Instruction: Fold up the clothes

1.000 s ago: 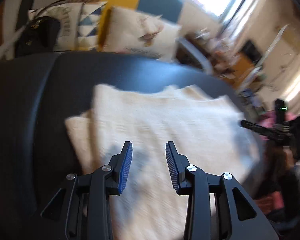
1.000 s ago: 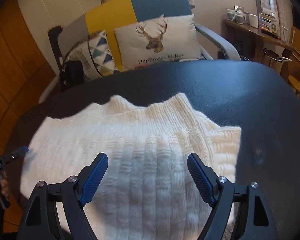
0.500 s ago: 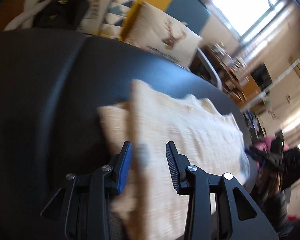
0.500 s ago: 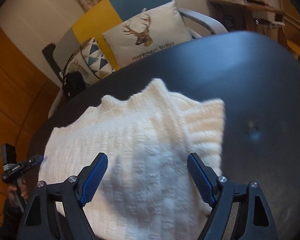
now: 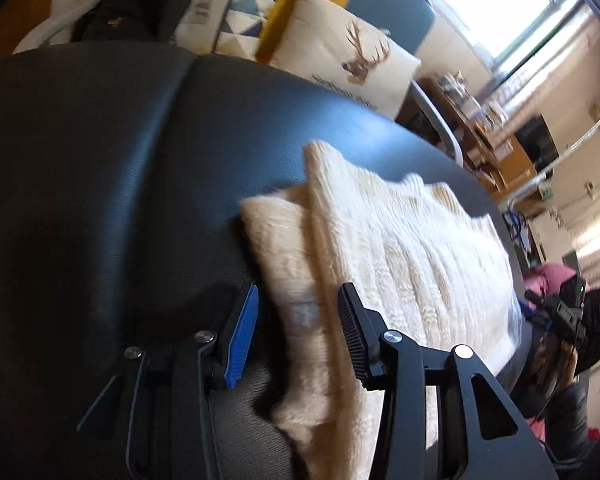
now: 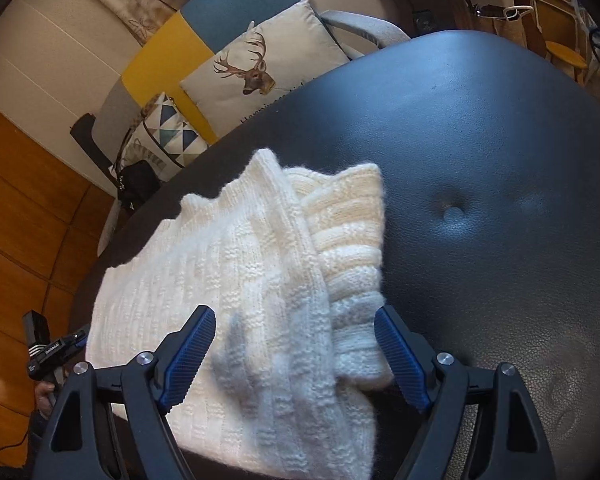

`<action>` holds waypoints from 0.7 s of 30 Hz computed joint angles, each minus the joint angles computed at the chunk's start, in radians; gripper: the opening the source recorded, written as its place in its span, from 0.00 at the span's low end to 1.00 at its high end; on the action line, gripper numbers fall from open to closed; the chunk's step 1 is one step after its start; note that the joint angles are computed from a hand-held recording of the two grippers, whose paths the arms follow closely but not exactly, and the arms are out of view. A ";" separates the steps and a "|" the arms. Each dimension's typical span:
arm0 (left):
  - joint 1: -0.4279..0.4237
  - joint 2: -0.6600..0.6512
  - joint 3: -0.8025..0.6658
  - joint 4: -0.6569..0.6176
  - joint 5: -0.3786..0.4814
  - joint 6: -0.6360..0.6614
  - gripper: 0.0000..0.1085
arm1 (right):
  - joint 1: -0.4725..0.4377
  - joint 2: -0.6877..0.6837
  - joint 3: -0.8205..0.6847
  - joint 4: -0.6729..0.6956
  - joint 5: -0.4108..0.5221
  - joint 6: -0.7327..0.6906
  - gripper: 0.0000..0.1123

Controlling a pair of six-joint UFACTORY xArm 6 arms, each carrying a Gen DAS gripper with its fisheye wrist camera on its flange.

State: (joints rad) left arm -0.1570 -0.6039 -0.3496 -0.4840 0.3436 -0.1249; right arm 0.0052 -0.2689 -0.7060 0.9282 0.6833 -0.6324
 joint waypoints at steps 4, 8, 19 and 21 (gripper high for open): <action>-0.007 0.009 -0.004 -0.044 0.001 0.039 0.41 | -0.006 0.001 0.004 -0.012 -0.007 0.004 0.74; 0.013 0.001 0.001 -0.220 0.018 0.159 0.42 | -0.044 0.001 0.002 0.045 0.037 -0.041 0.74; 0.048 0.050 -0.041 -0.579 0.076 0.429 0.47 | -0.154 0.061 -0.031 0.127 0.199 -0.092 0.74; 0.049 0.058 -0.046 -0.603 0.079 0.448 0.47 | -0.169 0.075 -0.036 0.143 0.212 -0.105 0.74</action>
State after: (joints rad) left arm -0.1082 -0.5460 -0.3959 -1.0870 0.4228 0.3227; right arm -0.1638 -0.1938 -0.7423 1.0716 0.8948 -0.7377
